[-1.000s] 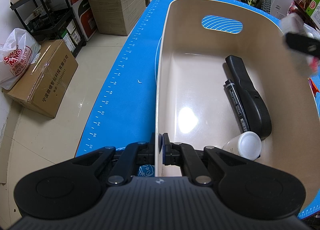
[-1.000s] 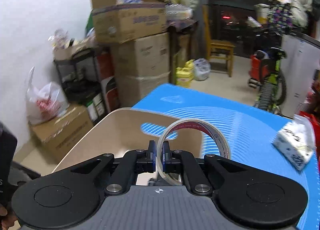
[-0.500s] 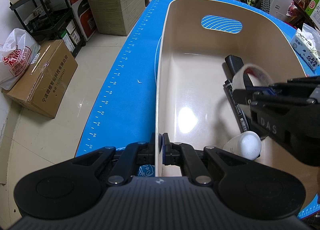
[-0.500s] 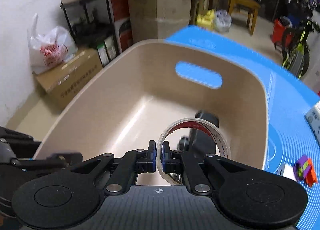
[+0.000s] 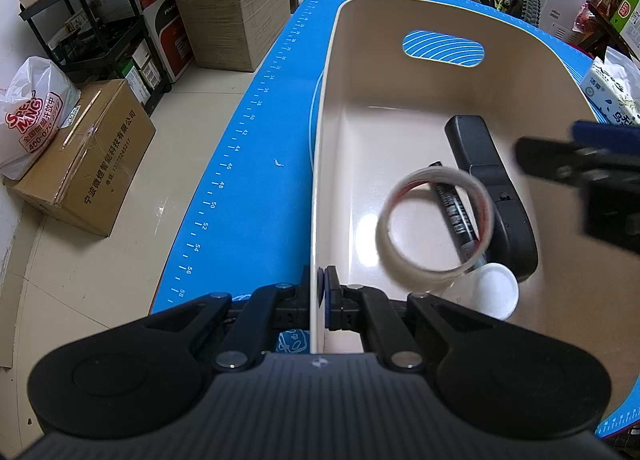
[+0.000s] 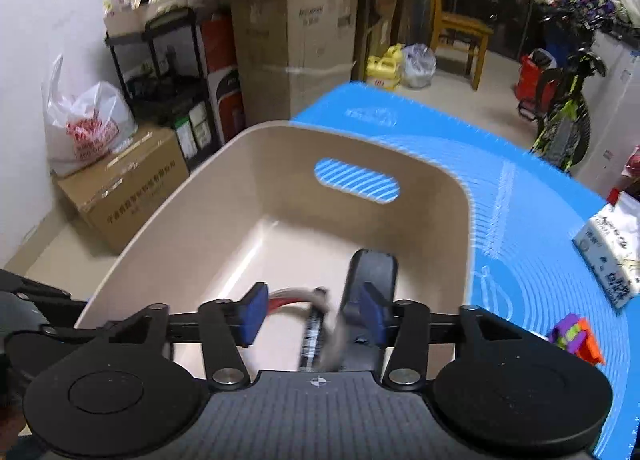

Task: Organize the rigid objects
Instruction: 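Carry the tape roll over the bin with the right gripper and release it, then grasp the silver keys on a ring with the right gripper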

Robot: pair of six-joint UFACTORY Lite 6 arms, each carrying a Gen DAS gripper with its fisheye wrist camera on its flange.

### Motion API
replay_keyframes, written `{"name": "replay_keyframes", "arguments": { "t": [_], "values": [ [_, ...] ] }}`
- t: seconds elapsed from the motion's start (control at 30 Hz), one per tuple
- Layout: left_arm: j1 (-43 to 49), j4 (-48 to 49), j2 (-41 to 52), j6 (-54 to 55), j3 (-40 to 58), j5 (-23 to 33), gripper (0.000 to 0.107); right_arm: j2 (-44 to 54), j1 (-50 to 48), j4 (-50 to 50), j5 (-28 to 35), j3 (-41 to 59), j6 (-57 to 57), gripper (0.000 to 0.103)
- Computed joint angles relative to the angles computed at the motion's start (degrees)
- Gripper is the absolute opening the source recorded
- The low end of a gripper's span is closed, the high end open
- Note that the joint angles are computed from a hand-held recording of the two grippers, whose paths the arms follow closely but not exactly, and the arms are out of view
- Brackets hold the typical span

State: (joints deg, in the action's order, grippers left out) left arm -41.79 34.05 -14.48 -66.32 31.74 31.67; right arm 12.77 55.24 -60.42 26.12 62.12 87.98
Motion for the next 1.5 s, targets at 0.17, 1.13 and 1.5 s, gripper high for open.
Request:
{"name": "replay_keyframes", "arguments": {
  "t": [0.17, 1.13, 1.5],
  "values": [
    [0.0, 0.0, 0.0, -0.1, 0.0, 0.0, 0.006, -8.3, -0.8, -2.6, 3.2, -6.8, 4.5, 0.071],
    [0.0, 0.3, 0.0, -0.3, -0.2, -0.1, 0.006, -2.6, -12.4, -48.2, 0.4, -35.7, 65.8, 0.072],
    [-0.1, 0.3, 0.1, -0.4, -0.2, -0.1, 0.006, 0.4, -6.3, -48.1, 7.6, -34.1, 69.0, 0.024]
  ]
}}
